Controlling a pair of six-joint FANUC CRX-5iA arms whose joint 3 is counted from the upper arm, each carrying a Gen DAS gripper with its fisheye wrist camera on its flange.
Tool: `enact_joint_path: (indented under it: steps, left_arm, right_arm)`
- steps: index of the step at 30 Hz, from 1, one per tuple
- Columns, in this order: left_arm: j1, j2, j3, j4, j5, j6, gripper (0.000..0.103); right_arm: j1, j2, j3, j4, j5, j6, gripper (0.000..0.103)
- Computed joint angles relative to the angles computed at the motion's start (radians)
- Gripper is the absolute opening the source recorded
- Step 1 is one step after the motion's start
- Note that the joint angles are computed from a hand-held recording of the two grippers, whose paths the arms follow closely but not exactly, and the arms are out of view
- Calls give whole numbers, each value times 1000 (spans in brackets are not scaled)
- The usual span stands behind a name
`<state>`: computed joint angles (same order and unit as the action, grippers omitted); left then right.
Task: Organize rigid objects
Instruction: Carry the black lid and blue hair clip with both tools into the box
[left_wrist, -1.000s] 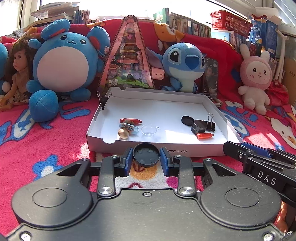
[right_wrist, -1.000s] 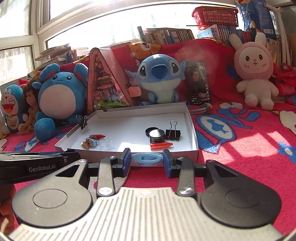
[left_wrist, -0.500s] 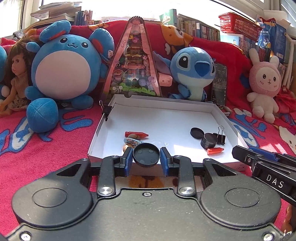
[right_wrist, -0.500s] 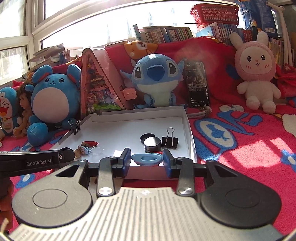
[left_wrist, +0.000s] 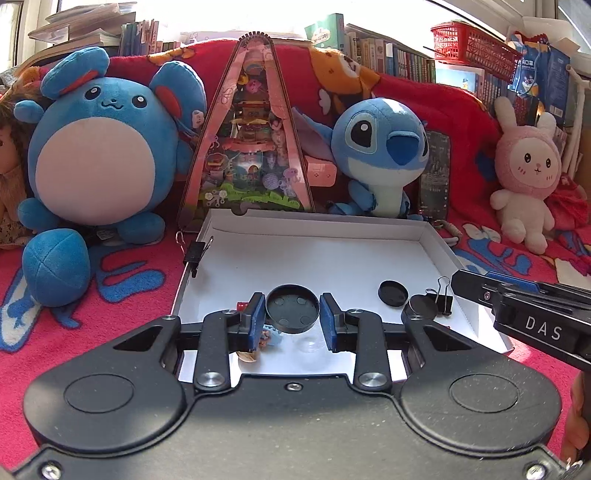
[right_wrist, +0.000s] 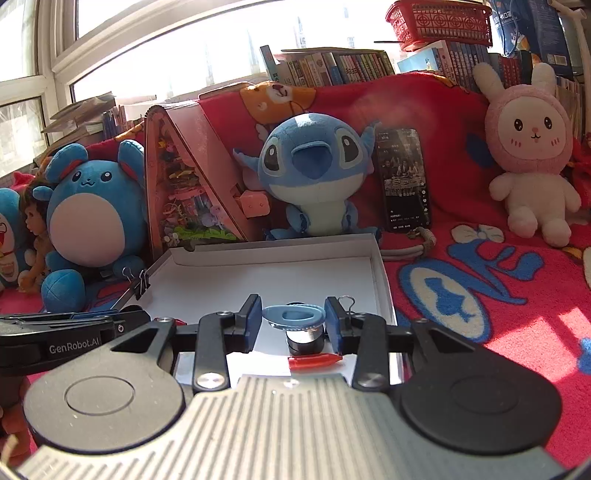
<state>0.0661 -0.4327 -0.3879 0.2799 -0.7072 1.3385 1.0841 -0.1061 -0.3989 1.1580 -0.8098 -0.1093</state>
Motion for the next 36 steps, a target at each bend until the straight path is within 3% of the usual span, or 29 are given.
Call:
enact_joint_path:
  steps: [6,15,36]
  left_arm:
    - [-40,57,69,-105,7,100,30]
    - [-80,121,124,-214,-9,220,30]
    - [-99,155,149,-299,-33,303,30]
  right_arm:
    - [-25,46,65,-58,7,75,42]
    - [-67,101,108,-77,41,55,42]
    - [-89,152,155,-172,39,113,42]
